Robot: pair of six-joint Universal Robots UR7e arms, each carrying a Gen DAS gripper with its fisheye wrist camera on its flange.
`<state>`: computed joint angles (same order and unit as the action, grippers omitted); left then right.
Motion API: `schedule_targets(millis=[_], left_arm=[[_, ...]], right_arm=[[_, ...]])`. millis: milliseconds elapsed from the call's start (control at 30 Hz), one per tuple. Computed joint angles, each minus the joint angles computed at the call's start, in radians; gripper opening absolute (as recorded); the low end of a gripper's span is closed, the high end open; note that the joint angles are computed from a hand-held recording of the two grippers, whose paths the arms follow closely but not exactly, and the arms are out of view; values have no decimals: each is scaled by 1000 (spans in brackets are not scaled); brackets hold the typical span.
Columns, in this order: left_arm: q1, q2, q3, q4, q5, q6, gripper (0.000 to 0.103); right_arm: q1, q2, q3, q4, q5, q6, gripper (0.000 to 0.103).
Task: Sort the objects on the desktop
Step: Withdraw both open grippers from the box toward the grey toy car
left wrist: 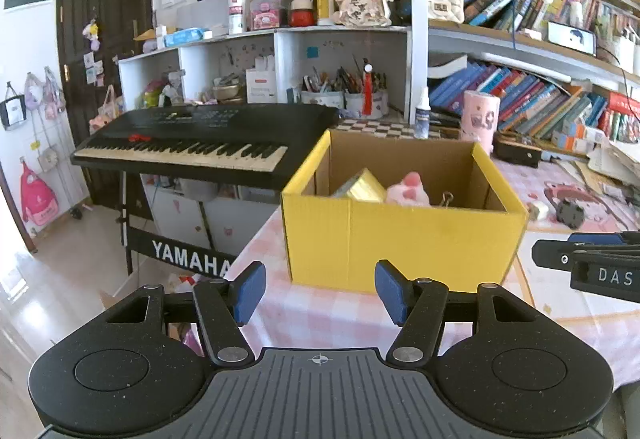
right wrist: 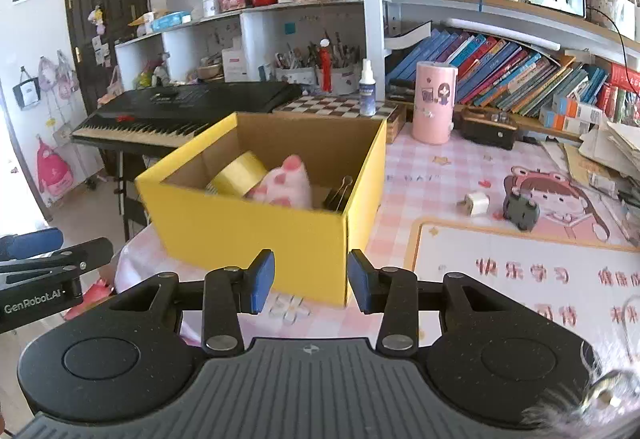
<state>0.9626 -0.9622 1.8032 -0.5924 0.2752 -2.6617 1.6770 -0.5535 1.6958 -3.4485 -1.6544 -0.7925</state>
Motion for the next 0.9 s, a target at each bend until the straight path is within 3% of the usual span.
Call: schedule_targets(millis=[133, 600, 900], left_arm=[[-29, 2, 27, 28, -13, -26, 61], [-74, 79, -7, 356, 43, -312, 61], [-74, 111, -34, 402, 119, -319, 61]], right_arm=[[-8, -29, 73, -22, 12, -11, 38], [-37, -95, 231, -108, -31, 6, 39], [-50, -114, 263, -155, -91, 18, 42]])
